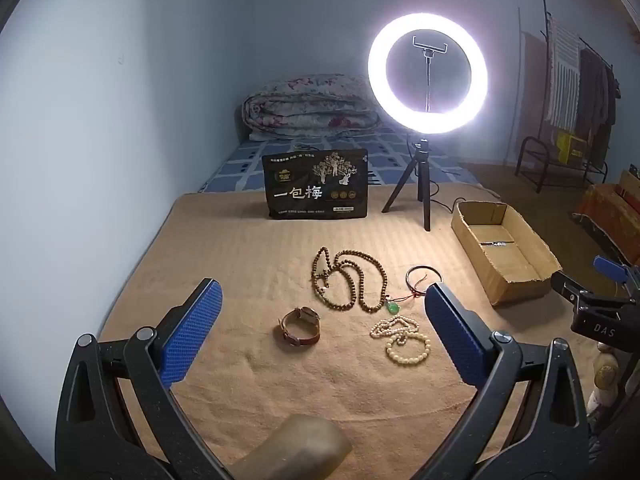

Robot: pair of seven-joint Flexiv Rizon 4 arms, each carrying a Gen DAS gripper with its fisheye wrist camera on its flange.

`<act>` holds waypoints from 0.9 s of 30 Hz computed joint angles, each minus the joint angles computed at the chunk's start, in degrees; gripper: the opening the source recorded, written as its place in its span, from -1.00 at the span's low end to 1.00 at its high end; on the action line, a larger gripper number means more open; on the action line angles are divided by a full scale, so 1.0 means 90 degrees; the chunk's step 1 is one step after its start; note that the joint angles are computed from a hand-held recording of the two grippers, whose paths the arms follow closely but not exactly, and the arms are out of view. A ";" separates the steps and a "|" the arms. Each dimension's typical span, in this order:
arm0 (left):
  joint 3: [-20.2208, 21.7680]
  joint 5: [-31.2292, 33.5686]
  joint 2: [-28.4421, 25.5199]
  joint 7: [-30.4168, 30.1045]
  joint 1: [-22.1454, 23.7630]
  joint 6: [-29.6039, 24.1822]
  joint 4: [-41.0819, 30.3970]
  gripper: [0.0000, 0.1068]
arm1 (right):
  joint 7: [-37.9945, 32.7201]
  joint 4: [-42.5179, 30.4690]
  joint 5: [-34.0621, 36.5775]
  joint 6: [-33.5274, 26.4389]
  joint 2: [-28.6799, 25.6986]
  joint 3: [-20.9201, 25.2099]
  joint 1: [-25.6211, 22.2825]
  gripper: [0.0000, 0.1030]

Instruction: Organize jewelry

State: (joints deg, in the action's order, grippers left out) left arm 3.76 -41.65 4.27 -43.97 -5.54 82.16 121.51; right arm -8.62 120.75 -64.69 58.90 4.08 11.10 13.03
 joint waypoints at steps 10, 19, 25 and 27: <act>-0.0033 -0.0219 -0.0072 0.0148 -0.0115 0.0185 0.0032 0.93 | 0.0105 0.0001 -0.0147 0.0039 0.0012 -0.0008 -0.0032 0.99; -0.0063 -0.0202 -0.0087 0.0112 -0.0082 0.0167 -0.0001 0.93 | -0.0029 -0.0036 -0.0002 -0.0080 0.0025 0.0020 0.0006 0.99; -0.0071 -0.0237 -0.0114 0.0162 -0.0057 0.0159 -0.0040 0.93 | -0.0031 -0.0042 0.0000 -0.0100 0.0022 0.0022 0.0010 0.99; -0.0063 -0.0109 -0.0090 0.0031 -0.0008 0.0090 -0.0075 0.93 | -0.0042 -0.0033 0.0034 -0.0094 0.0034 0.0026 0.0014 0.99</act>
